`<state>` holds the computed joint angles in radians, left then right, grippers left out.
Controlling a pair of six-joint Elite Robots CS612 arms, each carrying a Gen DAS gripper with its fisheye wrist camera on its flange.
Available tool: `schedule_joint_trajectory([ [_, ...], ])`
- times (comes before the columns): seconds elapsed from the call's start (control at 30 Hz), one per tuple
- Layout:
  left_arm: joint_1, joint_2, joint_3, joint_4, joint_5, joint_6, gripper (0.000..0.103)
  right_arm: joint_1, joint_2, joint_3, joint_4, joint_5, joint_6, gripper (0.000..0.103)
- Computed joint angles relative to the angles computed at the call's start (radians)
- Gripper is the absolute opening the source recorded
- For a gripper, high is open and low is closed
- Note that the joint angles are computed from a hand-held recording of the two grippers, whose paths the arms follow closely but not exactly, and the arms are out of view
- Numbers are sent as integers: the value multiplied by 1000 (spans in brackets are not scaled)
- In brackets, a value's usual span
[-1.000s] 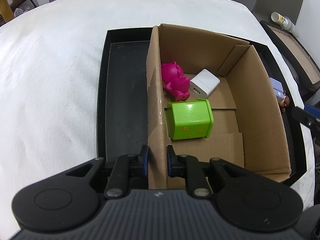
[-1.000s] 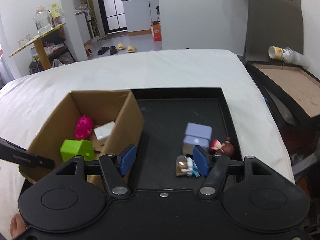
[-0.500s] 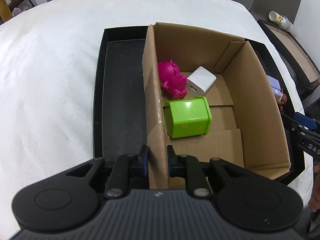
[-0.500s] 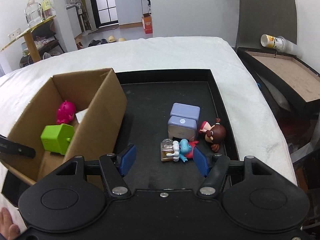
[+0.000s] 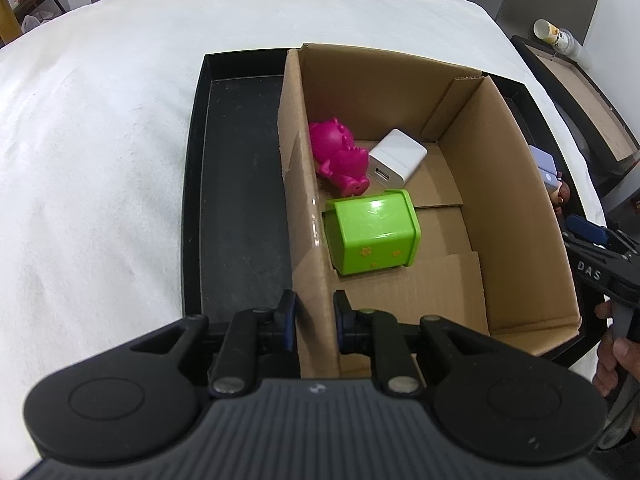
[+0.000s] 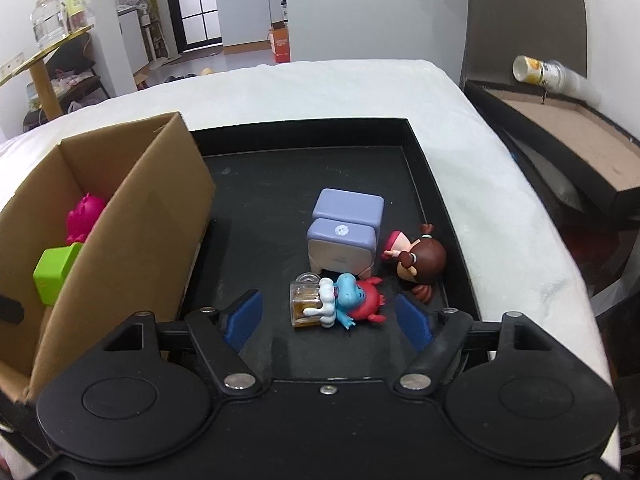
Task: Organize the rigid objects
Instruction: 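Move the right gripper to the glass bottle with blue figurine, then grasp the glass bottle and blue figurine with the right gripper, lift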
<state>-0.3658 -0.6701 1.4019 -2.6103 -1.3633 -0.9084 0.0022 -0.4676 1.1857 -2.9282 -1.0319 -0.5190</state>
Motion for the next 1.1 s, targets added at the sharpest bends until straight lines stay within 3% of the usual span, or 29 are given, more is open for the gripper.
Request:
schedule_joint_trajectory([
  [0.37, 1, -1, 3, -8, -5, 3, 16, 9, 28, -40, 45, -27, 50, 77],
  [0.53, 0, 1, 2, -5, -1, -1, 16, 16, 28, -25, 2, -57, 22, 78],
  [0.63, -1, 1, 0, -3, 1, 1, 16, 17, 24, -12, -27, -54, 14, 59],
  [1.1, -1, 1, -7, 17, 2, -2, 16, 6, -14, 16, 24, 24, 39, 59],
])
